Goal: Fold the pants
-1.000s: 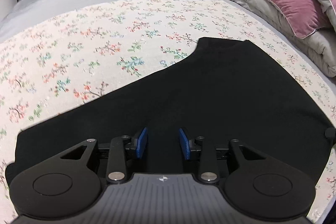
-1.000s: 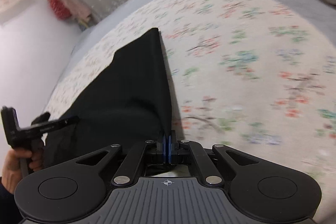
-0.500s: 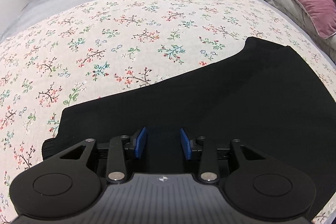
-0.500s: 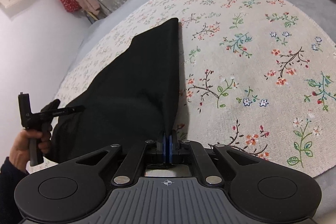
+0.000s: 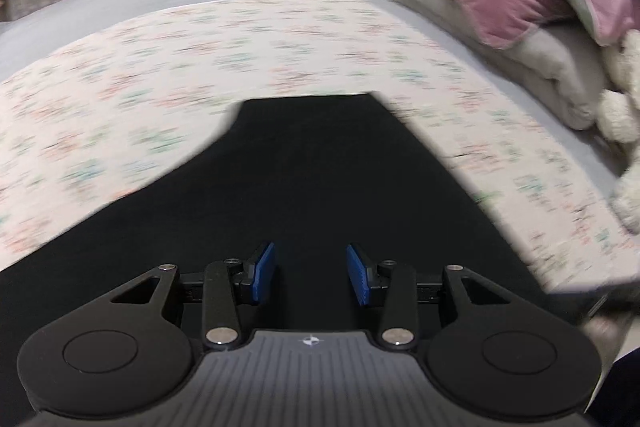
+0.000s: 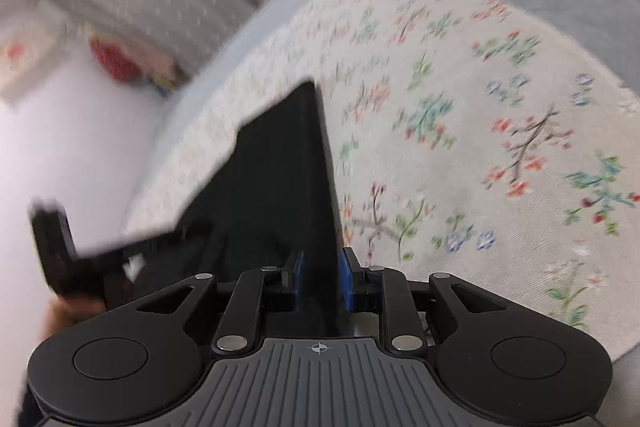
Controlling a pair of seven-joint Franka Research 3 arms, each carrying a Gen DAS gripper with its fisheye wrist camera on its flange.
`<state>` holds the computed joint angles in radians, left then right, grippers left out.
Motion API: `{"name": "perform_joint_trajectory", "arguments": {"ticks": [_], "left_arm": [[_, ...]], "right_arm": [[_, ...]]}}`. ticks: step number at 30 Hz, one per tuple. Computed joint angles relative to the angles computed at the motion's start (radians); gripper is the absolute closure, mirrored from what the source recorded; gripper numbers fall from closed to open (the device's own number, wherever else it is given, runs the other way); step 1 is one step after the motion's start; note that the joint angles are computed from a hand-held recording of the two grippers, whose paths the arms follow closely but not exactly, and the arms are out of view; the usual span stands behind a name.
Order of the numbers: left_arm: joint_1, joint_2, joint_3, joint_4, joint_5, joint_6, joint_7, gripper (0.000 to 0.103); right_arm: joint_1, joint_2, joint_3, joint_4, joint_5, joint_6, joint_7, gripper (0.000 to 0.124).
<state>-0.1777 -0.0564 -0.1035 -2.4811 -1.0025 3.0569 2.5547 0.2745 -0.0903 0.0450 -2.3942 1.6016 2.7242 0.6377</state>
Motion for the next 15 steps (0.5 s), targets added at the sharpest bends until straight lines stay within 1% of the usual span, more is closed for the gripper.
{"name": "perform_joint_trajectory", "arguments": {"ticks": [1,3,4,6,8,9,11,13,14,15], "left_arm": [[-0.01,0.023,-0.007,0.028,-0.019,-0.011,-0.001,0.044],[-0.005,0.061,-0.032,0.078,-0.014,-0.048,-0.056,0.044],[0.001,0.078,-0.045,0.1,0.022,-0.061,-0.113,0.044],[0.01,0.106,-0.066,0.134,0.151,-0.075,-0.261,0.044],[0.007,0.136,-0.07,0.162,0.327,-0.066,-0.426,0.044],[-0.008,0.155,-0.056,0.176,0.454,-0.053,-0.538,0.044],[-0.058,0.187,0.004,0.204,0.709,-0.055,-0.759,0.044],[-0.132,0.214,0.094,0.239,0.967,-0.082,-0.978,0.044],[-0.173,0.229,0.141,0.26,1.09,-0.108,-1.083,0.044],[-0.205,0.239,0.177,0.279,1.194,-0.144,-1.169,0.044]], "right_arm": [[0.003,0.014,0.006,0.006,-0.064,0.005,0.063,0.103],[0.005,0.019,0.005,0.007,-0.063,-0.011,0.083,0.103],[0.004,0.014,0.003,0.002,-0.05,-0.027,0.076,0.103],[0.0,0.007,-0.004,-0.01,-0.032,-0.058,0.074,0.103],[-0.003,0.002,-0.006,-0.017,-0.013,-0.07,0.068,0.103],[-0.004,-0.001,-0.007,-0.02,-0.002,-0.076,0.058,0.103],[-0.008,-0.004,-0.011,-0.027,0.023,-0.091,0.042,0.103],[-0.008,-0.008,-0.007,-0.027,0.034,-0.089,0.027,0.106],[-0.006,-0.008,-0.004,-0.026,0.036,-0.082,0.015,0.108],[-0.004,-0.009,-0.001,-0.026,0.034,-0.074,0.01,0.114]]}}
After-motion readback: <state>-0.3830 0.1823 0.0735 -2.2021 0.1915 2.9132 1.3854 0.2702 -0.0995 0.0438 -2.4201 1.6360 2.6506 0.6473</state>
